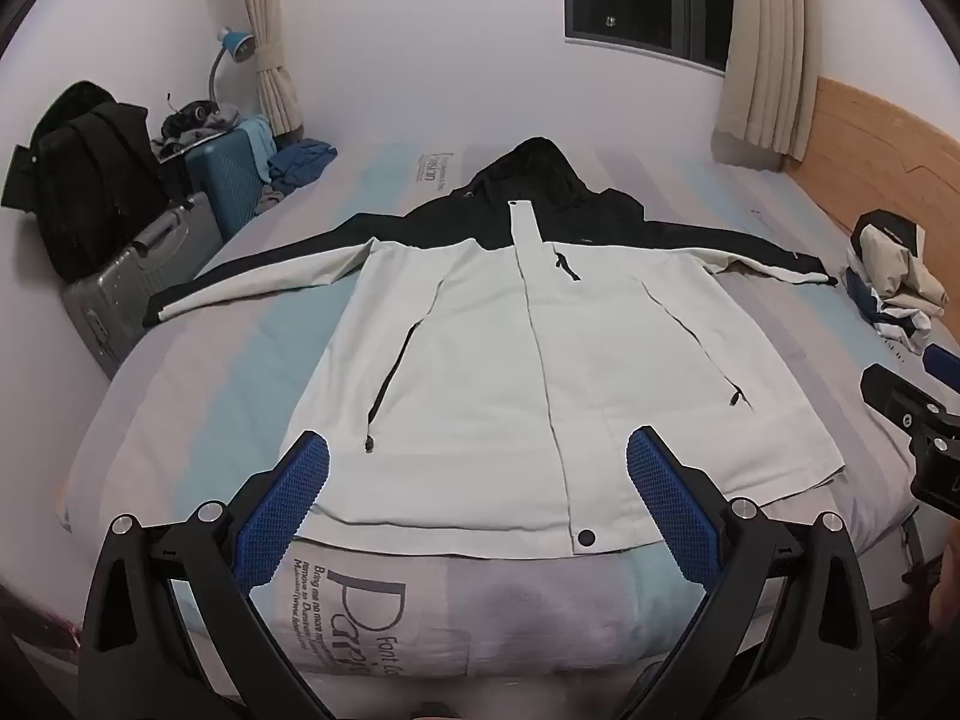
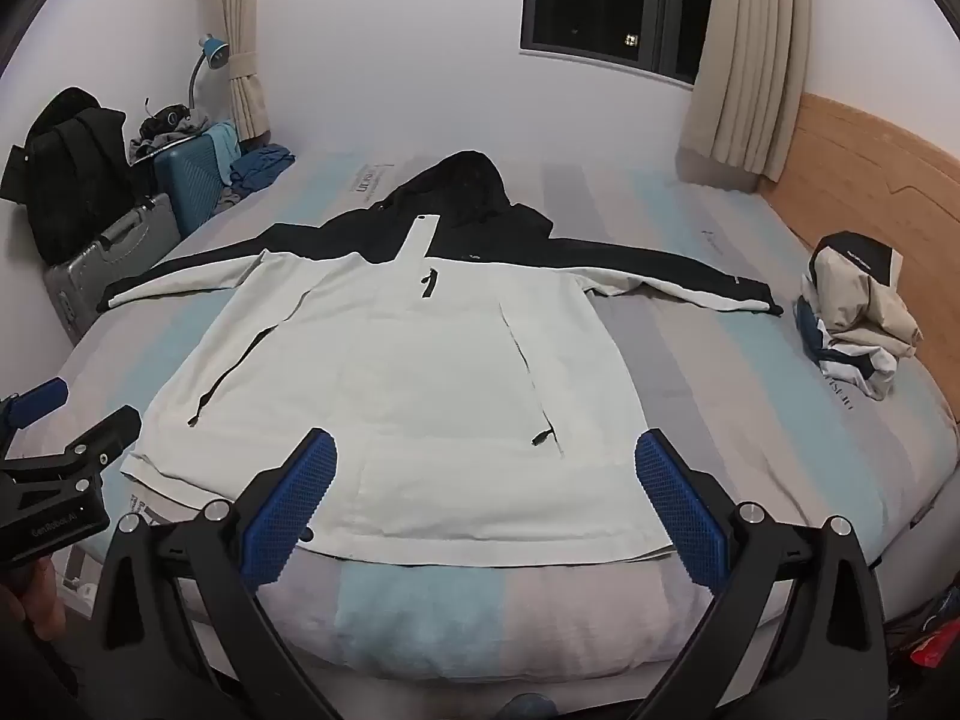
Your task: Fold large clothes
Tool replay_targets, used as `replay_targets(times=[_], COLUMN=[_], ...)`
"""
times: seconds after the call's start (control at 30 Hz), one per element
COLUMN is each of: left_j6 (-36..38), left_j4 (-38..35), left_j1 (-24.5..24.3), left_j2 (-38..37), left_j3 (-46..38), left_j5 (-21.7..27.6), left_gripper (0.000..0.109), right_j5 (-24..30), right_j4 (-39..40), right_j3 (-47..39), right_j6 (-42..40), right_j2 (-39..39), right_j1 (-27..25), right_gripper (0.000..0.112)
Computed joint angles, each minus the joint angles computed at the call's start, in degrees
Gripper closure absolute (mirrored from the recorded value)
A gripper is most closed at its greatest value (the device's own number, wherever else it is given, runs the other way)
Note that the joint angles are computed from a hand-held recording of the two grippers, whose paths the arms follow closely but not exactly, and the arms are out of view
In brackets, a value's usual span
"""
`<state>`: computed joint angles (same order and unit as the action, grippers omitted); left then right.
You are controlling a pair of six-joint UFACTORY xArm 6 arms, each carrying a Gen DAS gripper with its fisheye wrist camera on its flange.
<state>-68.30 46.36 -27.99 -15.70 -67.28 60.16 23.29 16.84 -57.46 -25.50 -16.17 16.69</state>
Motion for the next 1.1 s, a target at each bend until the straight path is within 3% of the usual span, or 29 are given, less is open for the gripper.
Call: replay_targets(times=[0.4,1.1], left_j6=[-0.2,-1.1], left_j4=[-1.2,-0.3], left_j1=[0.6,0.1], left_j2=[-1.0,-0.9], left_j3=[1.1,0.8], left_j5=[-1.9,-0.7], left_gripper=[0.012,0.011], right_j5=[0.3,0.0], right_j4=[0.9,-0.6], right_j3=[-0.2,0.0], right_j6=[-0.2,1.9], right_j2=[0.0,0.8], right_j1=[-0.3,0.0], right_gripper=[0.016,0.016])
